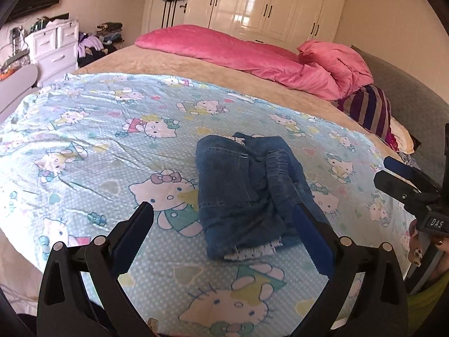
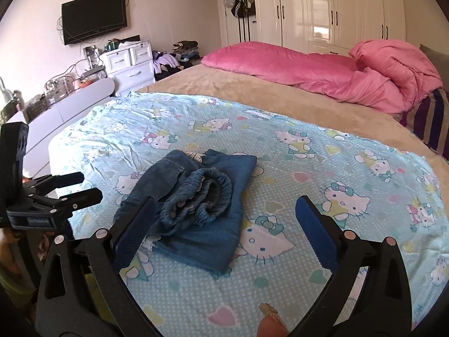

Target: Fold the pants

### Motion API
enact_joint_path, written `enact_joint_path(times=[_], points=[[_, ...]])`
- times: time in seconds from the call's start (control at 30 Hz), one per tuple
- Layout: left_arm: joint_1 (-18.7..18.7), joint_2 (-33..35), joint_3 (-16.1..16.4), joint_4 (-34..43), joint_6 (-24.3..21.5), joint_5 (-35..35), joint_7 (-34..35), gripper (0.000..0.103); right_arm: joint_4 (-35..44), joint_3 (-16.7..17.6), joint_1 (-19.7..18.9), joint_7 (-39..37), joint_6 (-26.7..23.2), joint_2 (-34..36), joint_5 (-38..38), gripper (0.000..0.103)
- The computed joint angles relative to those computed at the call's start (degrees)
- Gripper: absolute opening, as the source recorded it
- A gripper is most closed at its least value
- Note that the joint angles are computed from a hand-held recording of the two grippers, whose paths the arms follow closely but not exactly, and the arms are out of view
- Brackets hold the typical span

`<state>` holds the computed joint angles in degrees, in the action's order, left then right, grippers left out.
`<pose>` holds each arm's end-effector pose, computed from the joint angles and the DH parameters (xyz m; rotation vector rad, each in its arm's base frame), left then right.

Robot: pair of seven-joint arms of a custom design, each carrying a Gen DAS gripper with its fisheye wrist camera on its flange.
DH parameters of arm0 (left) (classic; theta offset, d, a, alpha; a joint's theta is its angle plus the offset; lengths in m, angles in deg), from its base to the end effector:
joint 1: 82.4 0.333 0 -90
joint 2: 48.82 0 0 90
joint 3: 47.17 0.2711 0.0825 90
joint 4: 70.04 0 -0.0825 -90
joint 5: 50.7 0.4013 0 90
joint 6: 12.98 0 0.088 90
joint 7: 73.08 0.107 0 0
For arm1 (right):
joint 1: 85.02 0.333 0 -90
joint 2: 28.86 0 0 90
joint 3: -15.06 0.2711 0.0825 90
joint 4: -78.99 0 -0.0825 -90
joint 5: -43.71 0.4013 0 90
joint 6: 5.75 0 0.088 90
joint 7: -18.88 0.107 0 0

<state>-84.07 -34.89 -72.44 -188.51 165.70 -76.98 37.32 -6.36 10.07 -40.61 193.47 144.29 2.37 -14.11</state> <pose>0.5820 -0.2419 0.3598 -1.5411 2.1235 -1.0876 0.5481 0.4894 0.3663 -1.6411 1.6486 -0.7292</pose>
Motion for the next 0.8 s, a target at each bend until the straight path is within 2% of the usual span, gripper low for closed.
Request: enact_joint_path(times=[0.03, 0.1, 0.2, 0.27, 0.6, 0.8], points=[[-0.36, -0.65, 0.29, -0.71, 0.40, 0.30, -0.31, 0.098, -0.59, -0.05, 0.27, 0.48, 0.09, -0.41, -0.30, 0.094], [1.07, -2.51, -1.59, -2.83, 1.45, -1.48, 1.46, 0.098, -1.59, -0.13, 0.95, 2.11, -0.30, -1.16, -1.26, 0.094], [3.42, -4.60, -4.74, -4.85, 1.98, -6.71, 6.22, 0.098, -2.79, 0.52, 0.86, 3.17, -0.12, -2.03, -1.83, 0.094], [3.45, -5.93, -5.28, -6.11, 2.29, -10.25, 9.10, 0.098, -3.40, 1.00, 0.92, 3.35, -0.50, -2.52, -2.04, 0.094], [-2.04, -9.38, -0.71, -10.57, 1.23, -18.58, 14.65, 0.098, -7.50, 2.95, 1.08, 6.14, -1.85, -4.98, -4.38, 0.094], [-6.63, -9.44, 3.80, -11.80, -0.34, -17.91, 13.85, 0.098, -9.20, 4.34, 0.65, 7.24, -2.48, -5.44, -3.94, 0.094]])
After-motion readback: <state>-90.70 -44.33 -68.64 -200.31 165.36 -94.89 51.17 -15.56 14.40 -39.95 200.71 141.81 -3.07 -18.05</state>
